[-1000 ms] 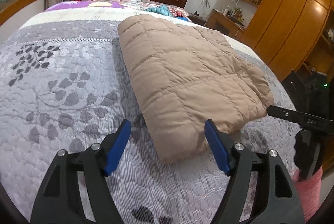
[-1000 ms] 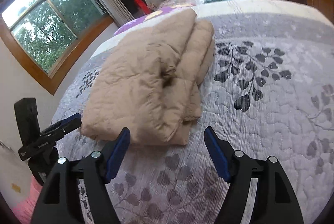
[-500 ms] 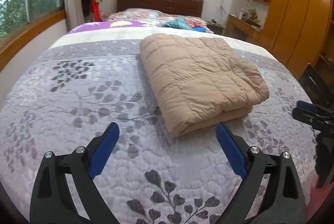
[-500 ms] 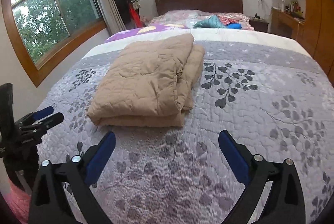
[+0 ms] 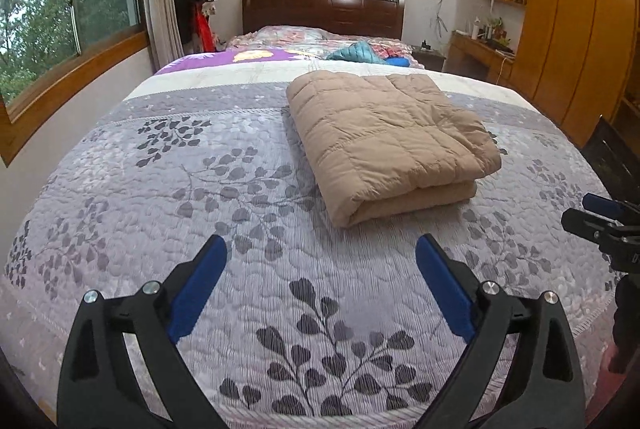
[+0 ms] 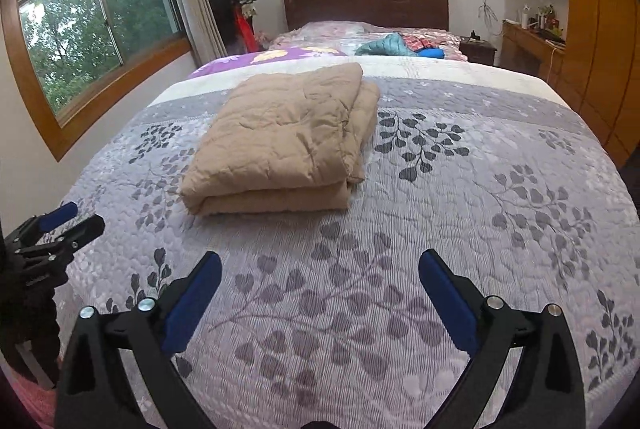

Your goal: Fold large clothes

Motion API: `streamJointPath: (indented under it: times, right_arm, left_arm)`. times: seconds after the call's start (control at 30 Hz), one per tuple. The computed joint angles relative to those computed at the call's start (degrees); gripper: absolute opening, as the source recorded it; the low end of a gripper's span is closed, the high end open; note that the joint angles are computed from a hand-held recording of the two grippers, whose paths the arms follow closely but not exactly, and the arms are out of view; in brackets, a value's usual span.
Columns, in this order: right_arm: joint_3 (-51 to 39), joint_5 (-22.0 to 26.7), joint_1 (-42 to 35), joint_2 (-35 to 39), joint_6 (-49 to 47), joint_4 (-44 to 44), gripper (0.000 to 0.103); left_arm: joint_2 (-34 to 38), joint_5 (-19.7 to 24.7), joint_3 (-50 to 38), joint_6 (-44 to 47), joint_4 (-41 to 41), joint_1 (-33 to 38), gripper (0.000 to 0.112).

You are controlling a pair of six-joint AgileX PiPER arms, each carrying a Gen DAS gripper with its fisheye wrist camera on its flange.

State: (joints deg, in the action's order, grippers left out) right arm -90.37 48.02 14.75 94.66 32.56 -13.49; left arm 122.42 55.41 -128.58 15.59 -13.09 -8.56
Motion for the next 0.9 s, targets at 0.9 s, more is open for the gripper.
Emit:
streamJointPath:
  times: [0.9]
  right_arm:
    - [4.85,1.51,5.01,-5.38,7.03,-6.71,0.099]
  left_arm:
    - [-10.11,-7.18,15.61,-0.81,2.84,0.47,0.096]
